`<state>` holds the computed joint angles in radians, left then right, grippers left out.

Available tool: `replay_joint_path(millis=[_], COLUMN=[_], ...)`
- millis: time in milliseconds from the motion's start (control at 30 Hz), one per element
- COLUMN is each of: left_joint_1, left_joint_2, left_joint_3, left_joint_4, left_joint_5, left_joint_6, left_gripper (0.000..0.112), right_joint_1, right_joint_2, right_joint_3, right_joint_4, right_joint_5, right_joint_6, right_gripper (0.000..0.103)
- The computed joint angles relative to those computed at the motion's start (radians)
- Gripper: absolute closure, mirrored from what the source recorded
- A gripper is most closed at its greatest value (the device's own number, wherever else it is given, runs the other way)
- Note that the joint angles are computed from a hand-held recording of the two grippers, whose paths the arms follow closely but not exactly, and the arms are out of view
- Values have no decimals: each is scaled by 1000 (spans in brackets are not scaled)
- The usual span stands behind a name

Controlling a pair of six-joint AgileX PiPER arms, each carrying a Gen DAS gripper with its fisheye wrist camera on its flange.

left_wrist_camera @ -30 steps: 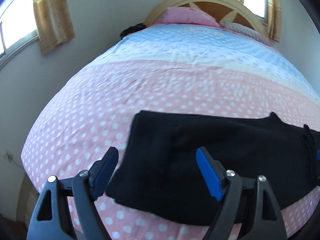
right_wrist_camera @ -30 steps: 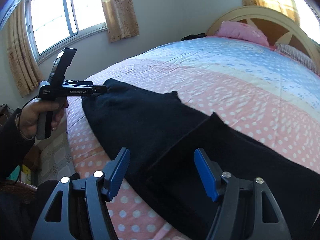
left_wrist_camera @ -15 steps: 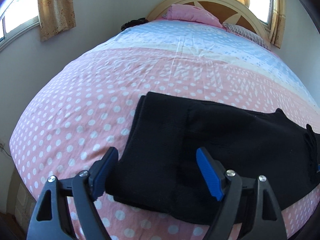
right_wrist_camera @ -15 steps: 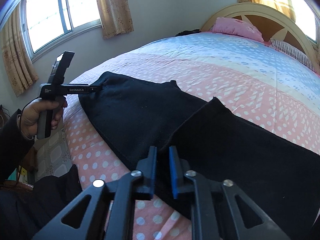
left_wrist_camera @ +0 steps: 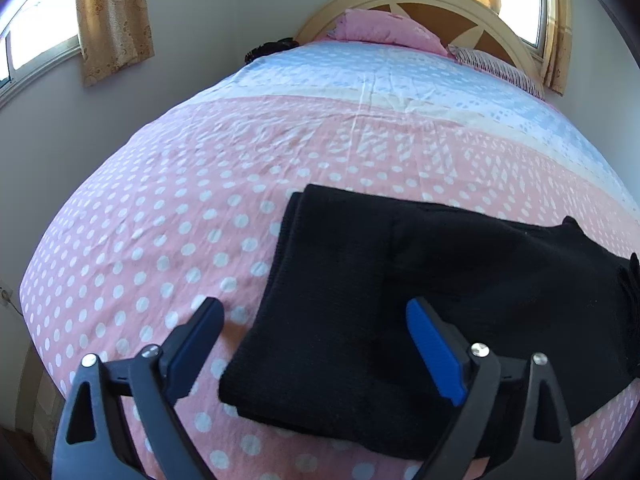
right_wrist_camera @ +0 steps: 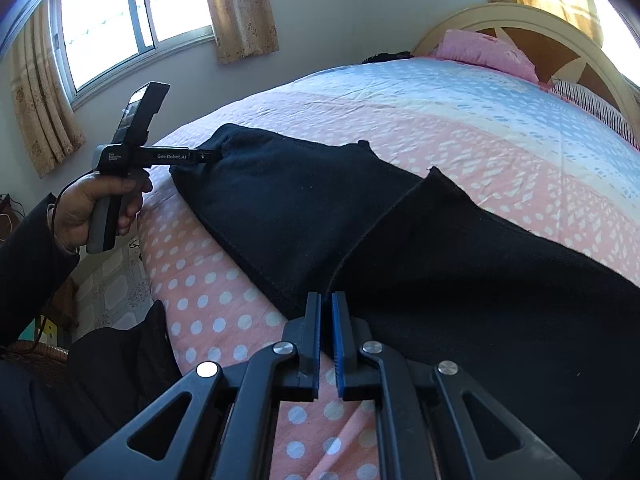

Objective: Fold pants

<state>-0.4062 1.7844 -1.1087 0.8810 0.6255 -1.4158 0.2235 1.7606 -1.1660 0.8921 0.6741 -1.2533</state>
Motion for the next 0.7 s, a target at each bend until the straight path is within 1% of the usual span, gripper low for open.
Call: replay_joint_path(millis=[33,67,100,133,200,267,333,400,533,567,600,633,667,700], left_joint_1=[13,26,30,30,33,35,30,30,36,41,46,55,78,96], left_joint_2=[-1,0,1,4,2,-5,-3,0,2,0,-5,-18,-40,-58], left_joint_3=[3,7,6,0,-3,-8,-22,-26,-12,-12,-15,-13,3,17], left_joint_4=[-17,-30,-32,-43,-68,-105,-132,-136,-109,-121,-144,-174,-244,-307], left_joint_5=[-26,-52,-59,-59,-75,-89,-79,-77,-107,-114,-114,-121,-165,-196], left_joint_6=[9,18,24,41,80,123,148,151,122,132,155,184,242,281], left_gripper=[15,14,14,14,19,30,33,33,34,38,44,68,76,77], right_joint_1=[-7,-21,-50,-86,-166,-229,-284,-320,-332,-328,-323,-324,-327,-327], right_joint_2=[-12,-27,-45,-58,-68,-76,-73,-76,-81,-83,-88,-93,-97,-106], right_joint_3=[3,16,36,53,68,85,96,118,146,151,160,165,171,179], right_joint_4=[-4,11,56,106,176,222,264,304,338,341,344,344,344,347], right_joint_5=[3,2,10,35,101,135,169,184,190,186,181,183,189,191], right_joint_6=[-5,-32,-90,-147,-211,-240,-261,-291,-330,-336,-344,-351,-363,-376], right_gripper=[89,71,59,44,42,42,42,42,42,42,42,42,42,42])
